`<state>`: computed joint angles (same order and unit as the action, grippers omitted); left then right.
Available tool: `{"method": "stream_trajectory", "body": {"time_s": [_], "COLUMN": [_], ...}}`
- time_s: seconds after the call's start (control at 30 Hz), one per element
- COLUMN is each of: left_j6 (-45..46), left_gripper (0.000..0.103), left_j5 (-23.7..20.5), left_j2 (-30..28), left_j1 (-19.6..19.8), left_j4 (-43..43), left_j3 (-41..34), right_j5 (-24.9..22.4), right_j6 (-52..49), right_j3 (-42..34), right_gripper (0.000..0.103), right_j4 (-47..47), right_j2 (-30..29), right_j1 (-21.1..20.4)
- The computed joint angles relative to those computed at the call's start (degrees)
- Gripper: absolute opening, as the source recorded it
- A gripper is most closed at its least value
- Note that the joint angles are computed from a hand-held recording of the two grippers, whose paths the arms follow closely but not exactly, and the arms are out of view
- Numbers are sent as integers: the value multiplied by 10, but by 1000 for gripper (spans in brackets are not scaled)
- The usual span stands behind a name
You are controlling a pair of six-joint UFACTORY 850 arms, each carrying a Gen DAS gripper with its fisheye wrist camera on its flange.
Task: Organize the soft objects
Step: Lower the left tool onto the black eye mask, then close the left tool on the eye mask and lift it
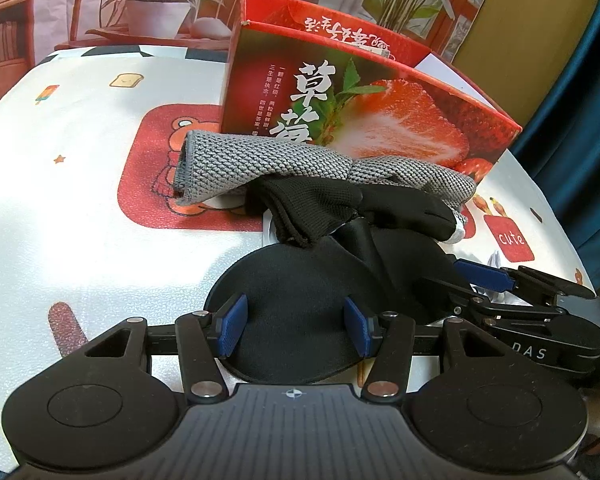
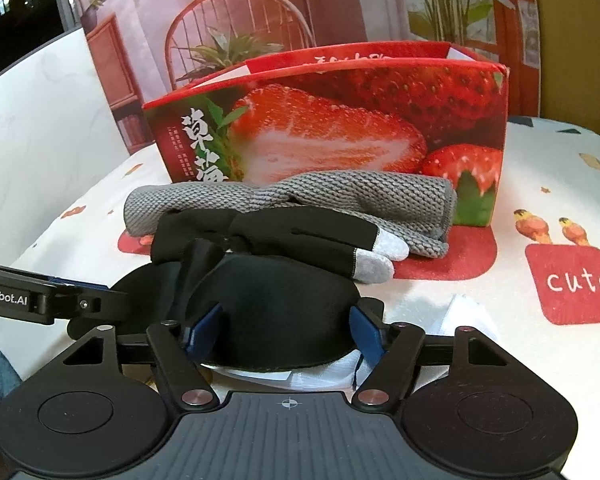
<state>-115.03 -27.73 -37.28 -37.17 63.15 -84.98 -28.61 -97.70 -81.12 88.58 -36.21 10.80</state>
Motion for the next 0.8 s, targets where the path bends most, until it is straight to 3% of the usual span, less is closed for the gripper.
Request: {"method": "stream_trajectory", "body": {"time_s": [0.13,0.3,0.57,0.8], "left_j6": [1,0,-4,-12], "left_gripper": [56,56,57,57], "left_j5": [0,1,4,4], "left_j2": [0,1,2,2], "left_j1": [0,0,2,2], "left_j4": [0,1,4,7], "left_j3": [0,1,3,4], "right_j5": [-2,-6,-12,-39], "right_j6": [-2,-27,-72,-131], "right_j3": [2,8,19,32], "right_gripper": [61,47,38,18], "right_j4": [-2,5,36,63], "right_j2": [3,11,20,34], "right_j1": [0,2,2,2]}}
